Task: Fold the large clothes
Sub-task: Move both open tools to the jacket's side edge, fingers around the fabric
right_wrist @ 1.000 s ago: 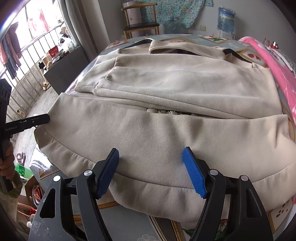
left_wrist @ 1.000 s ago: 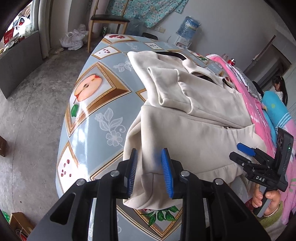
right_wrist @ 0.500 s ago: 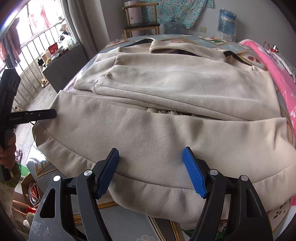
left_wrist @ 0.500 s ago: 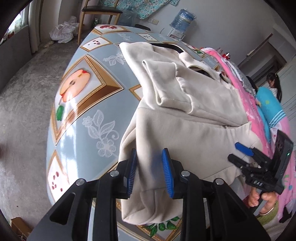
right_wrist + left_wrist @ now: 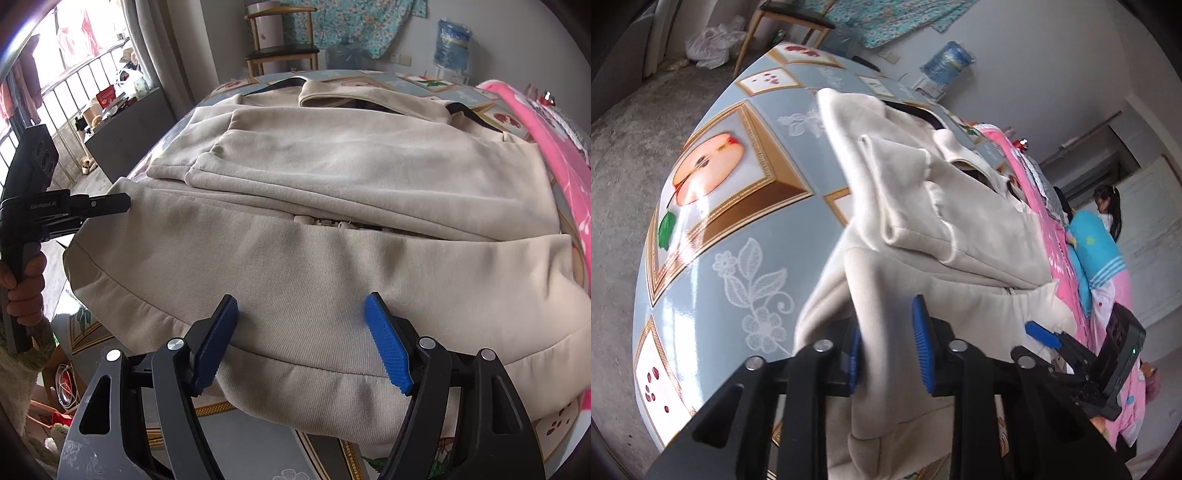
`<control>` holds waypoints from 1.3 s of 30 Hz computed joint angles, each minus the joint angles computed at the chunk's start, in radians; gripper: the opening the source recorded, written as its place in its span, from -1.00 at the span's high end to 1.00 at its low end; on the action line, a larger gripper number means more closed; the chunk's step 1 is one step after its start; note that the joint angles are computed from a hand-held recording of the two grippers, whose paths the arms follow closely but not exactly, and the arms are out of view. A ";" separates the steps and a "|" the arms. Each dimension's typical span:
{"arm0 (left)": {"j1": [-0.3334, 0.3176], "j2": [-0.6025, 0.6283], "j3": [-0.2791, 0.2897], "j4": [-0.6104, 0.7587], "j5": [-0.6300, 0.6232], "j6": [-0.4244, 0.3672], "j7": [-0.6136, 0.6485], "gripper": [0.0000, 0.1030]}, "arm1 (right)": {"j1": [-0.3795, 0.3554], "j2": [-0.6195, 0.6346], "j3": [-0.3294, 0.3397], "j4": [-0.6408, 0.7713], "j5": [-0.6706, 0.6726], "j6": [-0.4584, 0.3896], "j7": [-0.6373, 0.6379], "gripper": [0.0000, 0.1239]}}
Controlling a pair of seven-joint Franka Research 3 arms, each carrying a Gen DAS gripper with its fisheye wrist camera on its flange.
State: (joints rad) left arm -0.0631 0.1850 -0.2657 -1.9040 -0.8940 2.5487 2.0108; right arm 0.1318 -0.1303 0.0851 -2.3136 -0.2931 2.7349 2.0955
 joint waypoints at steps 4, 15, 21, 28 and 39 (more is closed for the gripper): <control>-0.038 -0.030 0.009 -0.021 0.126 0.035 -0.016 0.63 | -0.001 0.001 0.001 0.000 -0.007 0.004 0.006 -0.12; -0.163 -0.015 0.071 -0.019 0.930 0.083 -0.629 0.67 | -0.045 -0.130 -0.030 -0.103 0.134 0.072 -0.045 -0.23; -0.171 -0.008 0.064 0.003 1.108 0.044 -0.755 0.67 | -0.103 -0.258 -0.173 -0.194 0.347 0.137 -0.179 -0.34; -0.164 -0.007 0.054 0.008 1.131 0.034 -0.805 0.67 | -0.056 -0.165 -0.303 -0.100 0.547 0.046 -0.521 -0.28; -0.175 -0.015 0.057 -0.006 1.204 0.043 -0.868 0.66 | -0.128 -0.101 -0.247 -0.041 0.685 -0.050 -0.786 0.00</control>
